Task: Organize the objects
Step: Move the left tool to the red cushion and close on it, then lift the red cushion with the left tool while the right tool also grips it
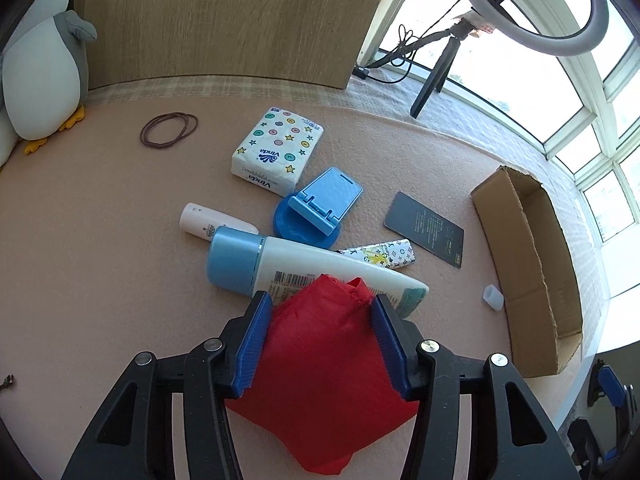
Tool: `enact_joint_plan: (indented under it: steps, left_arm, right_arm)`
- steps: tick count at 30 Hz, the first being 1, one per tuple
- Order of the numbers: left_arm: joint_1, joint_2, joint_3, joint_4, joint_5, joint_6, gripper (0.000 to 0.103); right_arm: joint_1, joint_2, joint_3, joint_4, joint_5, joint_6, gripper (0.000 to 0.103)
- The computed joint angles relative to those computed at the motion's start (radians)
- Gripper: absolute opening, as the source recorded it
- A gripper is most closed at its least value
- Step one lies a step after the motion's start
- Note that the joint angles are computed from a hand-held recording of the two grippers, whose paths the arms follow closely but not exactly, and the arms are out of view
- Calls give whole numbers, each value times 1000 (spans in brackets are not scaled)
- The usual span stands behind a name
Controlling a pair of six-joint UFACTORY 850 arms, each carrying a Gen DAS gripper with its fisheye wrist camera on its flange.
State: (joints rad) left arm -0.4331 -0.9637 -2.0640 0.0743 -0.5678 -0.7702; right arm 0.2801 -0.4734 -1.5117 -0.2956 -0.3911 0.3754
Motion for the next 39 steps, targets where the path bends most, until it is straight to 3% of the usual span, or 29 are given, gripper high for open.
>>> enact_joint_plan:
  steps: [10, 15, 23, 27, 35, 39]
  left_arm:
    - [-45, 25, 100, -136, 65, 164, 54]
    - [-67, 43, 136, -215, 91, 303, 54]
    - [-86, 206, 339, 69, 185, -26, 64]
    - [-100, 295, 460, 115, 214, -134, 83]
    - [-123, 348, 566, -143, 305, -11, 83]
    - [-139, 334, 551, -126, 311, -35, 83]
  right_arm:
    - [-5, -12, -12, 40, 8, -47, 103]
    - [-14, -13, -11, 188, 22, -192, 103]
    - [-37, -50, -58, 611, -20, -645, 103]
    - [-51, -101, -129, 807, -124, -858, 103]
    - [-38, -283, -360, 789, -387, -902, 103]
    - [-35, -348, -439, 787, -479, -904, 103]
